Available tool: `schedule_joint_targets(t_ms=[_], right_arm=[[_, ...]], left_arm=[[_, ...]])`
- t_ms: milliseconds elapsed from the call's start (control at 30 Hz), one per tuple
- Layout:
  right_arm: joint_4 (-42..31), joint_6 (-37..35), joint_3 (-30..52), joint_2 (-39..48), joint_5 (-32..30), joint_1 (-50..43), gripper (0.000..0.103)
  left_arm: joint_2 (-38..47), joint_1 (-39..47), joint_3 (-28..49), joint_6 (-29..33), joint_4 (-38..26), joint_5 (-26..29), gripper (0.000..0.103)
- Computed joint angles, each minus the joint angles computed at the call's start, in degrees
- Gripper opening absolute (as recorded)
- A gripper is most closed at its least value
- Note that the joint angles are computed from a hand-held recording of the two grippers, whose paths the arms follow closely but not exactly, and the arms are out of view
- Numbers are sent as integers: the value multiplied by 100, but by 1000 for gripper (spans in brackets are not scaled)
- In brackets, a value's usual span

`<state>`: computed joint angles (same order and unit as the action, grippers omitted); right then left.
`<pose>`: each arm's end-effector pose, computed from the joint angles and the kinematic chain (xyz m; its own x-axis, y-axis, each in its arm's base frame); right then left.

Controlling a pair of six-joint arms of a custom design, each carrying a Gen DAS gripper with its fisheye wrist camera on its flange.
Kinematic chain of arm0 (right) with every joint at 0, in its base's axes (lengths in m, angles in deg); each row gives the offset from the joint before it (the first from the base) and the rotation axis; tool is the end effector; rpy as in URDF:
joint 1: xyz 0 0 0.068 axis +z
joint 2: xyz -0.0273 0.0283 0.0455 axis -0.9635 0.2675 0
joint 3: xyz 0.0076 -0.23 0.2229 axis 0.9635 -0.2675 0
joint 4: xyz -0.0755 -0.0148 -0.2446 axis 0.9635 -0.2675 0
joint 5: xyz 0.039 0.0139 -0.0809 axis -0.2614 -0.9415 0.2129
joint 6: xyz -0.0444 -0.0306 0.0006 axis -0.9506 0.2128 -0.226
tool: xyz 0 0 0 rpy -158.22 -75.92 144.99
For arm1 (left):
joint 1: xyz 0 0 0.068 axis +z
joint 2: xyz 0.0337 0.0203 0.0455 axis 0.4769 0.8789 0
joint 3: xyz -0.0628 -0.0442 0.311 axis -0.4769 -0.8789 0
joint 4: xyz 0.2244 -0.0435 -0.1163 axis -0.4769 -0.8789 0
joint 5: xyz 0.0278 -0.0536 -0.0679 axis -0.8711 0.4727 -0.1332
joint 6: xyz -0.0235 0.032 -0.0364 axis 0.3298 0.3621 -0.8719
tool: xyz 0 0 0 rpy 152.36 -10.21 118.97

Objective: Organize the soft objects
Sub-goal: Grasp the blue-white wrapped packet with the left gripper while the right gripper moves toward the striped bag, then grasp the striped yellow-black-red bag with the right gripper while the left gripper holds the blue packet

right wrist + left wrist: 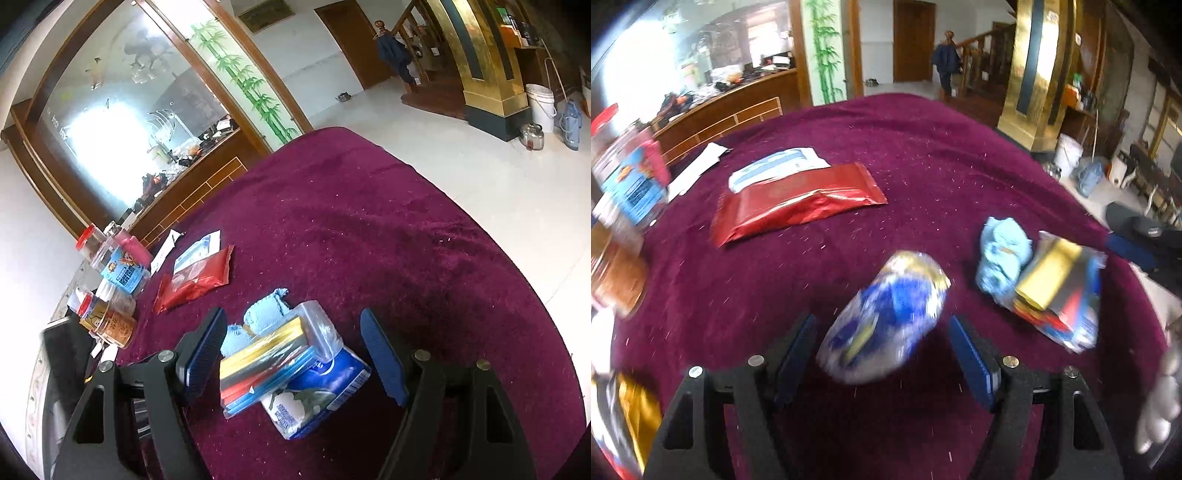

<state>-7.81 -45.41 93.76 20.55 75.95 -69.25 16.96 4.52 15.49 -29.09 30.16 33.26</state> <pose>0.2035 0.0190 0.2299 -0.5367 0.5591 -0.6320 0.2821 0.8248 0.4901 0.3258 -0.1481 0.2110 -0.6670 0.4466 -0.5964 0.5477 0.8366 0.0139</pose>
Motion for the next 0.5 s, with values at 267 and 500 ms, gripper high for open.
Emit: schedule_joint_targets(t_ms=[267, 500], right_arm=[[331, 51, -111, 302, -867, -703, 76], [1668, 449, -499, 1013, -2822, -1290, 76]], left_arm=[[127, -119, 59, 69, -177, -30, 46], [-1184, 318, -802, 41, -374, 838, 46]])
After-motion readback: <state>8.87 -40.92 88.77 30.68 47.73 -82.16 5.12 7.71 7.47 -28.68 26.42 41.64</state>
